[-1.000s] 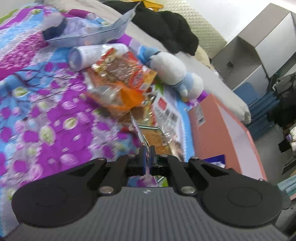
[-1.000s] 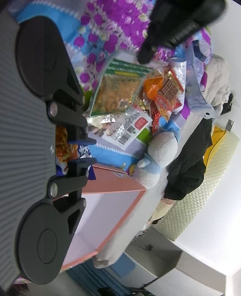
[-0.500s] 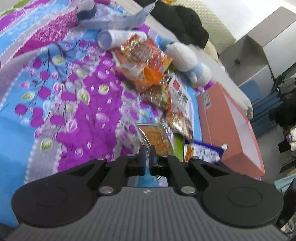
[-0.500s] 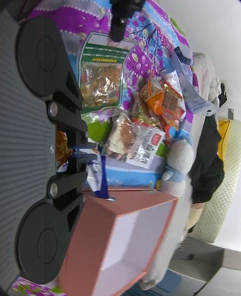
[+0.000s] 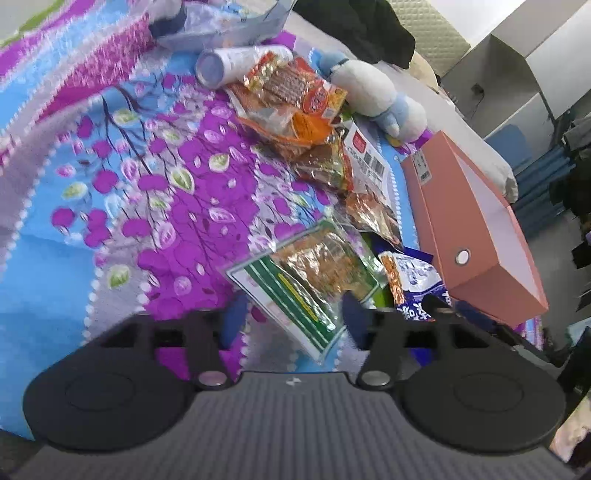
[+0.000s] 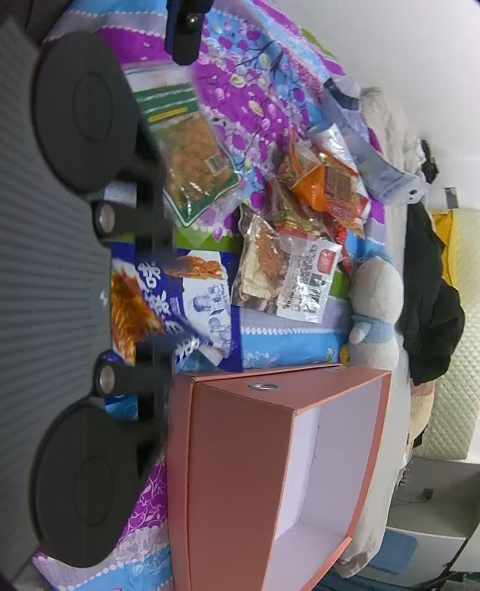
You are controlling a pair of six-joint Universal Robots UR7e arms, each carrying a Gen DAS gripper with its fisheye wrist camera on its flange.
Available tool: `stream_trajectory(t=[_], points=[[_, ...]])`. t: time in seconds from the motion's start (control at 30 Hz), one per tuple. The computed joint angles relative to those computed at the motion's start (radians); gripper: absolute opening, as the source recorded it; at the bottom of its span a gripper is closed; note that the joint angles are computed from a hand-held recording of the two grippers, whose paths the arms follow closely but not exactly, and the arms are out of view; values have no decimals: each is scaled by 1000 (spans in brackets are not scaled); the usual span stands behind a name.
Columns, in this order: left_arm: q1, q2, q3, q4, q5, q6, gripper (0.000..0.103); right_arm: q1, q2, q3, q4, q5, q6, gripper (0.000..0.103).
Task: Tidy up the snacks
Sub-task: 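Grasp the green-bordered clear snack bag with the left tool while the right tool holds its bag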
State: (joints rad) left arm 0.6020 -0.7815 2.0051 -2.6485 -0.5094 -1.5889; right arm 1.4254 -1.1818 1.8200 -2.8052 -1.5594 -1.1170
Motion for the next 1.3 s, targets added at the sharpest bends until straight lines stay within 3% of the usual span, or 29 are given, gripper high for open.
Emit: stream_trajectory(t=[0.07,0.17,0.47,0.6,0.67,0.87,0.93,1.0,1.17,1.3], points=[[-4,-7,-6,40,4,-9,82,-3,2,10,-32,12,-13,78],[-8,-11,-29,138,19,-47,89,-3,19,13,-72,4,-38,80],[13,9,-140,403,34,-102,92,-23,71,28,-168,3,-118,83],[23,26,-171,406,31,-64,93,-28,87,25,-179,9,-156,84],[29,34,-185,395,17,-37,95,-31,90,20,-160,11,-182,92],[42,53,-230,438,-13,-22,97,-49,96,19,-152,37,-228,93],[46,59,-247,468,-17,-25,97,-48,96,15,-150,35,-233,92],[49,66,-266,505,-17,-34,97,-48,97,16,-165,33,-231,79],[57,79,-293,523,-18,14,97,-49,83,8,-132,34,-222,64],[69,86,-316,526,-16,84,97,-50,62,-7,-65,40,-188,62]])
